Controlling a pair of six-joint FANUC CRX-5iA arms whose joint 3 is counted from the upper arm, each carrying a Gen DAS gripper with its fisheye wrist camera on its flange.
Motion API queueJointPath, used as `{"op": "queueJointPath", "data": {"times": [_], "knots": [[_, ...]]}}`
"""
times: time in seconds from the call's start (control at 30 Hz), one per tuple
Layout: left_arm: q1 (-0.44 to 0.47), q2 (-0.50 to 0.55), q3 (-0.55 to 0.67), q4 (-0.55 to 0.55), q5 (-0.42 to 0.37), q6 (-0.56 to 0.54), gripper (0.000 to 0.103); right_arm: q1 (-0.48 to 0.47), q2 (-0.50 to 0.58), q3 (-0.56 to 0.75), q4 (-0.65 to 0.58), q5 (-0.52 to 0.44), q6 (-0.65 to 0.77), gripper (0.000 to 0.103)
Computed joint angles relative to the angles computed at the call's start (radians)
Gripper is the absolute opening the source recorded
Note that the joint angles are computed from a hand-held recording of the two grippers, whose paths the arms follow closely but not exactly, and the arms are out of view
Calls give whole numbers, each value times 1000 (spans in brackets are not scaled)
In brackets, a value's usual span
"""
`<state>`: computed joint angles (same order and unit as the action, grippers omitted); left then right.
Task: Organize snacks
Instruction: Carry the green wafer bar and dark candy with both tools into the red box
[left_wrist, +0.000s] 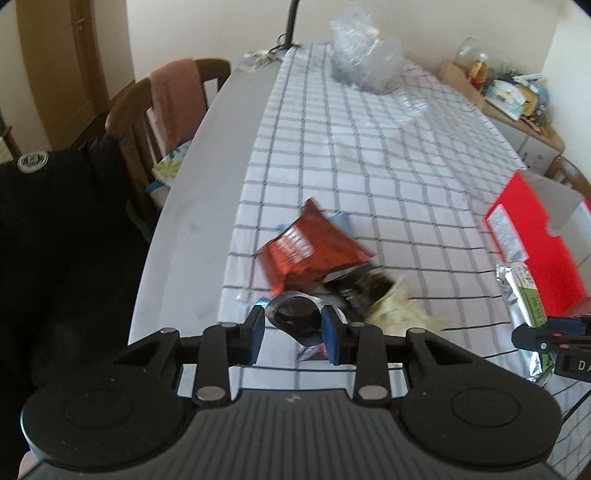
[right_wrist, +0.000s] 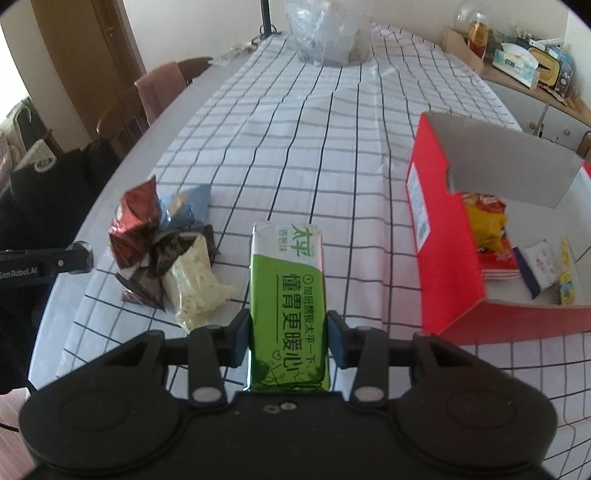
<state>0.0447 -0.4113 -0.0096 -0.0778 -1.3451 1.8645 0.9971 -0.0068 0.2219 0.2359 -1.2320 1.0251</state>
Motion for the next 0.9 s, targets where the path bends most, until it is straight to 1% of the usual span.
{"op": "queueJointPath", "data": {"times": [0.17,0.4,0.63,0.9], "knots": [[-81,39,81,-24,-19,48,32,-17,-27,19,-11,-12,32,42],[-266,133,233,-128,-43,170,32,-84,-72,39,-57,-19,118,42],[-437,278,415,-213,-74,250,32,-204,-100,69,-115,-23,230,42],[-565,463,633,-270,-101,280,32,-366,-102,108,-194,-12,377,42]]}}
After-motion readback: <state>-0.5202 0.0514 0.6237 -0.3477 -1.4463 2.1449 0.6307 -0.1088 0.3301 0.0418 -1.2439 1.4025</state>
